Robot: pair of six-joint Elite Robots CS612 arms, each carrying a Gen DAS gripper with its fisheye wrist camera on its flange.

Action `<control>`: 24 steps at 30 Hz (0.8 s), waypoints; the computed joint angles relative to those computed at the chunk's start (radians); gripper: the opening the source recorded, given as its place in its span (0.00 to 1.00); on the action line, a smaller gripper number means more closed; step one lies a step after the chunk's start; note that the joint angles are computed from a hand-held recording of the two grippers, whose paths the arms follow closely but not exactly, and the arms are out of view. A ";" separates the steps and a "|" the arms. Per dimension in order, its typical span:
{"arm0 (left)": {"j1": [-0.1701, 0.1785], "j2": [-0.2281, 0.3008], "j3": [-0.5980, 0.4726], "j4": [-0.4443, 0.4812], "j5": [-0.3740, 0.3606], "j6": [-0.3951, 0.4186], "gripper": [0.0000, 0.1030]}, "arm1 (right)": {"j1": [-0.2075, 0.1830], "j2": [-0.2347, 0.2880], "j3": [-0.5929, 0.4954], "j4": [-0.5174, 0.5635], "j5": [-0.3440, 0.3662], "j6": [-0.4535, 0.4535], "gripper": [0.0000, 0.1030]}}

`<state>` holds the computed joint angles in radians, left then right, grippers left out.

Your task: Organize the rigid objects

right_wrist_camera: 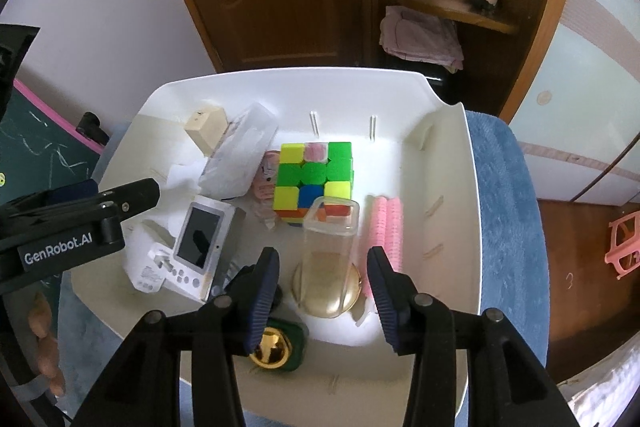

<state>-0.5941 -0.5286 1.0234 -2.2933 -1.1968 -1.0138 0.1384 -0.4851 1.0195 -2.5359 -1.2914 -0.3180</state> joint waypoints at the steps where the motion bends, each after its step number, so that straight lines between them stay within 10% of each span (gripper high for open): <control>1: 0.000 -0.004 0.005 -0.004 -0.004 0.002 0.84 | 0.000 -0.004 0.006 -0.004 0.003 0.001 0.47; 24: -0.073 -0.220 0.304 -0.120 0.037 0.057 0.84 | 0.015 -0.223 0.331 -0.197 -0.064 0.095 0.56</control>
<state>-0.6670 -0.7485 1.3273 -2.4133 -1.1595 -0.9571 0.1530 -0.7077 1.3504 -2.7327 -1.3550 -0.2231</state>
